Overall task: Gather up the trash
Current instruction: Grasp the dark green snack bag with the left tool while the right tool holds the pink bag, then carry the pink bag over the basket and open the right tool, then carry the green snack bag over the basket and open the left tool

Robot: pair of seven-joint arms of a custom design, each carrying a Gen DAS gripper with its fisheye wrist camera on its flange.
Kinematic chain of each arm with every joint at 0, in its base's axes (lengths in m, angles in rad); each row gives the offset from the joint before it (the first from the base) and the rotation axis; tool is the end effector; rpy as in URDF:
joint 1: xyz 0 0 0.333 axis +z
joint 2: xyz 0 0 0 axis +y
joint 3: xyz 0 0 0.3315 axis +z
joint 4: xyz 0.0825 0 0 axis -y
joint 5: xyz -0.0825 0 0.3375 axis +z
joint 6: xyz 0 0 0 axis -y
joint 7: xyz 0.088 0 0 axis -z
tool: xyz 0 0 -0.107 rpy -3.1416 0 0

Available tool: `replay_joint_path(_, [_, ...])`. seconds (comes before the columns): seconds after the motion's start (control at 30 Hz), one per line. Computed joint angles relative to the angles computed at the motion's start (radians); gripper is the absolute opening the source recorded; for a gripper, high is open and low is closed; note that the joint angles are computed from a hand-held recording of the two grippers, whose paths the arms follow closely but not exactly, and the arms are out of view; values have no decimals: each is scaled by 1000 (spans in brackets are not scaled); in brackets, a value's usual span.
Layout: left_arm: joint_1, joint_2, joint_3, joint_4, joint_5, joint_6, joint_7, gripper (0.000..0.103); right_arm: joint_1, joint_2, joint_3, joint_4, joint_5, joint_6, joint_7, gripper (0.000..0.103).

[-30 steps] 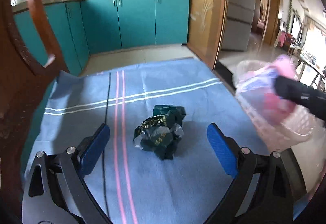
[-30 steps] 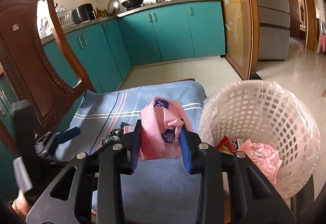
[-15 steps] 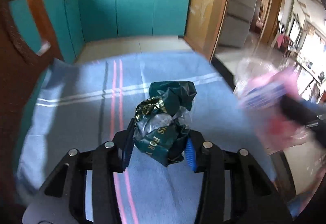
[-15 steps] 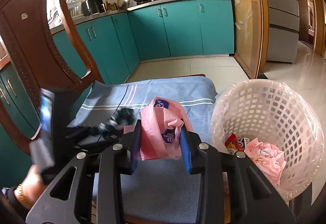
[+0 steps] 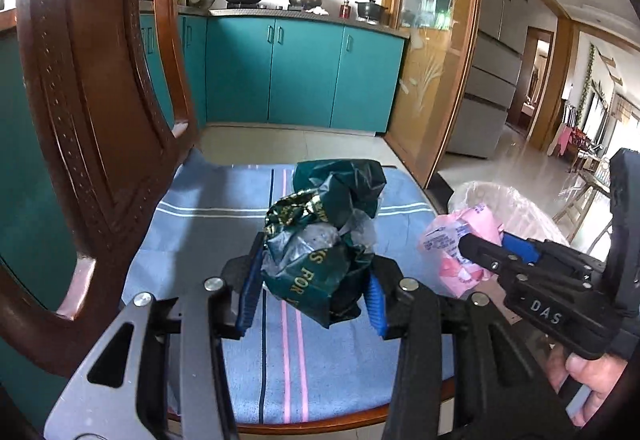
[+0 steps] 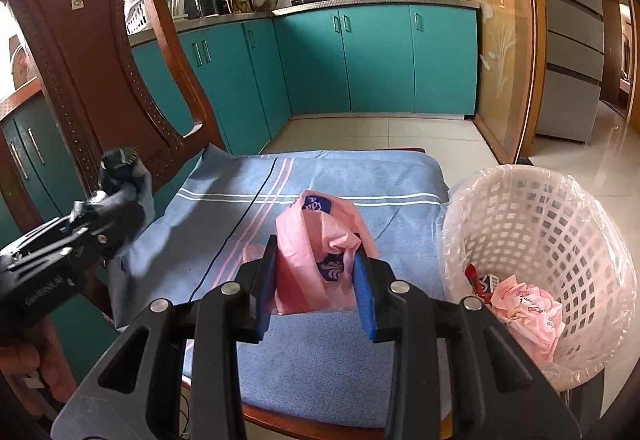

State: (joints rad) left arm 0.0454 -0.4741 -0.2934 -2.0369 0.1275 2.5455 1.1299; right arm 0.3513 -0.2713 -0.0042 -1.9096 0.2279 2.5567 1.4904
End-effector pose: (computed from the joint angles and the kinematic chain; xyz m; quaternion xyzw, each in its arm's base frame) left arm 0.3823 -0.1434 0.7536 -0.6487 0.5953 -0.3626 0.3056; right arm 0.4445 0.1569 0.7386 -0.7179 0.5300 -0.1886 0.4099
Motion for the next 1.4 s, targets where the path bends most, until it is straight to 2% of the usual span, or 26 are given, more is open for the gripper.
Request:
replay_joint_path(0.23, [-5, 28, 6, 24, 3, 8, 11, 45, -3, 0, 2, 5, -6, -1, 5, 35])
replay_joint_path(0.3, [-6, 27, 8, 23, 2, 5, 12, 45, -13, -7, 2, -3, -15, 25, 18, 35])
replay_joint_path(0.37, [-10, 27, 10, 17, 0, 7, 18, 45, -40, -15, 6, -11, -56, 66, 56, 35])
replay_joint_path(0.43, [-14, 33, 10, 15, -1, 8, 25, 45, -101, -16, 18, -8, -144, 97, 147, 35])
replay_joint_path(0.5, [-18, 39, 9, 14, -2, 11, 30, 45, -163, -8, 27, 2, -236, 98, 255, 35])
replay_joint_path(0.57, [-26, 47, 8, 16, -5, 13, 37, 45, -195, 16, 3, 31, -261, 56, 323, 36])
replay_joint_path(0.7, [-51, 74, 2, 29, -10, 10, 62, 45, -215, 55, -20, 76, -278, -40, 367, 65])
replay_joint_path(0.73, [-59, 85, -2, 35, -9, 9, 70, 45, -219, 52, -21, 75, -278, -38, 385, 74])
replay_joint_path(0.83, [-78, 123, -19, 73, 5, -6, 79, 45, -234, 14, -17, 32, -296, 37, 448, 91])
replay_joint_path(0.9, [-101, 159, -27, 114, 7, -25, 86, 45, -259, -6, -5, 7, -344, 97, 516, 93])
replay_joint_path(1.03, [-159, 273, -51, 238, 32, -52, 92, 45, -269, -29, -20, -29, -358, 161, 577, 94])
replay_joint_path(1.17, [-242, 433, -55, 435, 38, -109, 109, 48, -351, -54, 9, -58, -459, 233, 728, 94])
replay_joint_path(1.27, [-310, 554, -48, 590, 64, -135, 101, 61, -399, -52, 20, -53, -533, 245, 817, 94])
replay_joint_path(1.3, [-329, 578, -38, 619, 81, -139, 90, 78, -396, -52, 9, -55, -532, 245, 824, 94])
replay_joint_path(1.33, [-347, 588, -23, 629, 109, -140, 64, 89, -392, -48, -2, -51, -526, 238, 830, 94])
replay_joint_path(1.4, [-374, 584, 13, 621, 155, -133, 10, 89, -366, -38, -27, -44, -499, 219, 809, 94])
